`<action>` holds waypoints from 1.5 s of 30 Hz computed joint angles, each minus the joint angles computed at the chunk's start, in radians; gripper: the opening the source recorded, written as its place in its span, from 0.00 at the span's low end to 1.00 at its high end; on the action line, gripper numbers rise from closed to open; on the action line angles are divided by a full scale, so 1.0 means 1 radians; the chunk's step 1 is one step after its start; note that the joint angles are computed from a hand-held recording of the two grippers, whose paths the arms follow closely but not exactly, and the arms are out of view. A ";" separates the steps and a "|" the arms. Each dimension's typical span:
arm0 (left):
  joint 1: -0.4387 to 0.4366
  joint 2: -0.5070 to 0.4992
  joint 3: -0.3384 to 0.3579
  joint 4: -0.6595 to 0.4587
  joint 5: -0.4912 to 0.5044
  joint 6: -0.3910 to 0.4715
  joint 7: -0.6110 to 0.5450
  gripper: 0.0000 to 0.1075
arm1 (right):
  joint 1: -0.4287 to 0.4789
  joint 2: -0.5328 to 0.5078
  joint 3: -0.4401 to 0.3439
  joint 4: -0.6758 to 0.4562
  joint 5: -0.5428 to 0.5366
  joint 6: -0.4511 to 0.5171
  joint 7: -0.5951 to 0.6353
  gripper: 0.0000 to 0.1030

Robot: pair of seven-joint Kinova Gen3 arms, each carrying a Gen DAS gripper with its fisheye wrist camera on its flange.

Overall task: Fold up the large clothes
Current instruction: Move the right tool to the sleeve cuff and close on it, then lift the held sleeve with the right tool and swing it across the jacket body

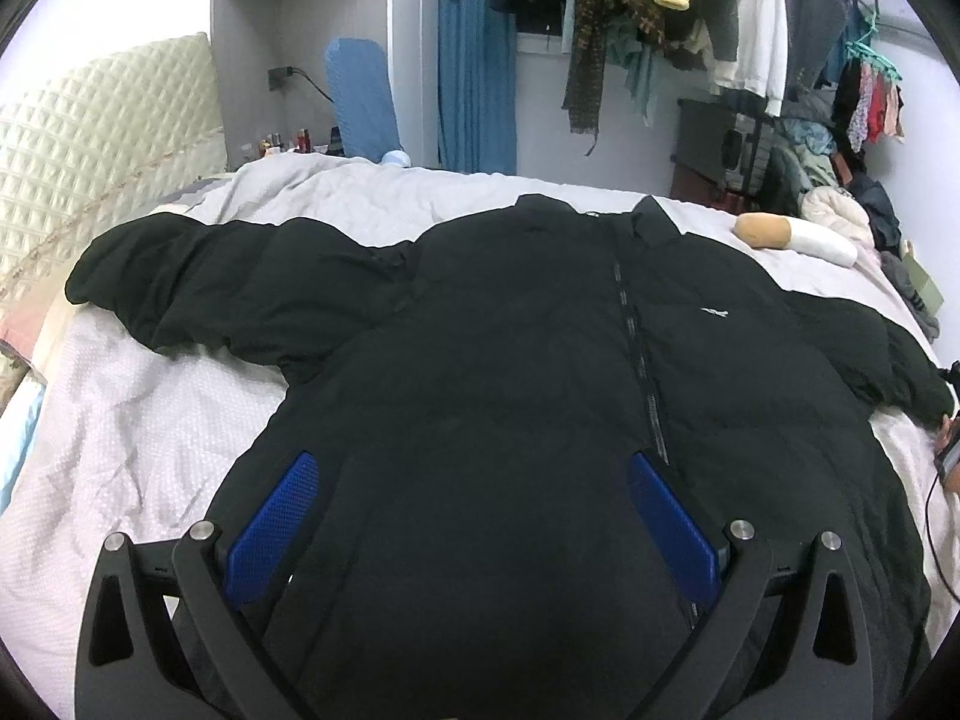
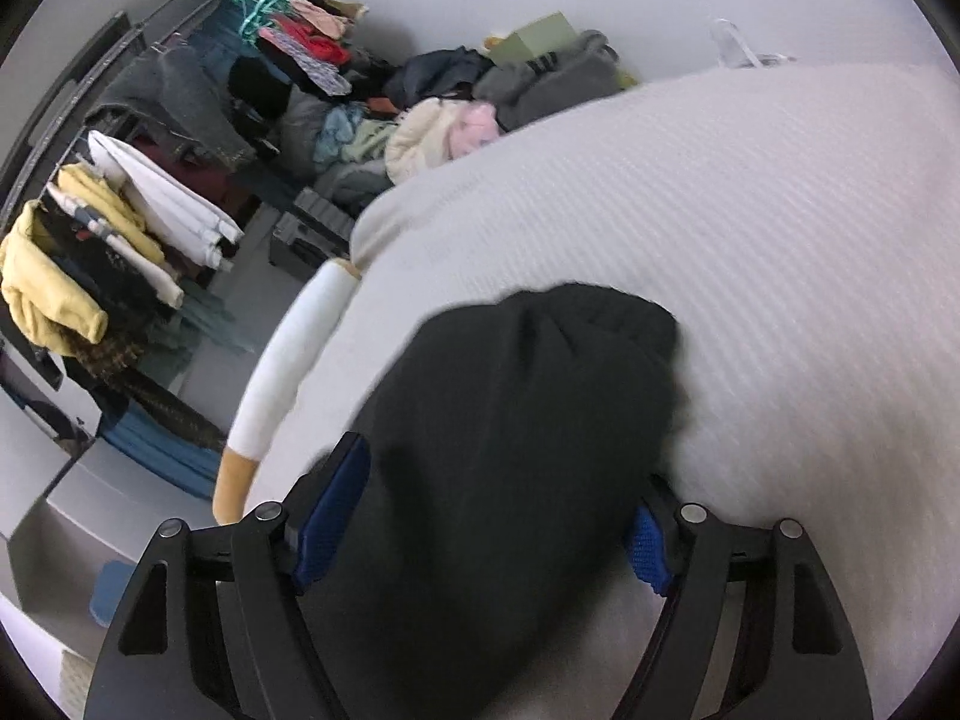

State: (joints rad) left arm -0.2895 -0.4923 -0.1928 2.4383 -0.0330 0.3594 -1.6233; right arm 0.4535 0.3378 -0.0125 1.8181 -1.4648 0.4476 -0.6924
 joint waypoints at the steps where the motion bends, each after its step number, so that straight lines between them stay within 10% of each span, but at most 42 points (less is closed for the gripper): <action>1: -0.013 0.006 0.013 0.003 -0.002 -0.013 0.008 0.96 | 0.017 0.015 -0.021 -0.021 0.005 0.010 -0.003 0.71; 5: -0.070 0.016 0.069 0.024 -0.024 -0.071 0.037 0.96 | 0.071 0.054 -0.106 -0.128 0.133 0.026 -0.073 0.41; 10: -0.086 0.065 0.094 0.029 -0.040 -0.098 0.051 0.96 | -0.084 0.091 0.072 -0.236 0.337 0.110 -0.208 0.16; 22: -0.074 0.051 0.069 0.014 -0.079 -0.043 0.037 0.96 | 0.009 -0.049 -0.077 -0.264 0.709 0.073 -0.470 0.03; 38: -0.017 -0.141 -0.183 -0.043 -0.071 0.094 -0.173 0.96 | -0.413 -0.343 0.019 -0.489 1.282 0.223 -0.944 0.05; 45: 0.056 -0.205 -0.334 -0.092 -0.037 0.182 -0.277 0.96 | -0.469 -0.394 -0.263 -0.593 1.566 0.283 -1.134 0.05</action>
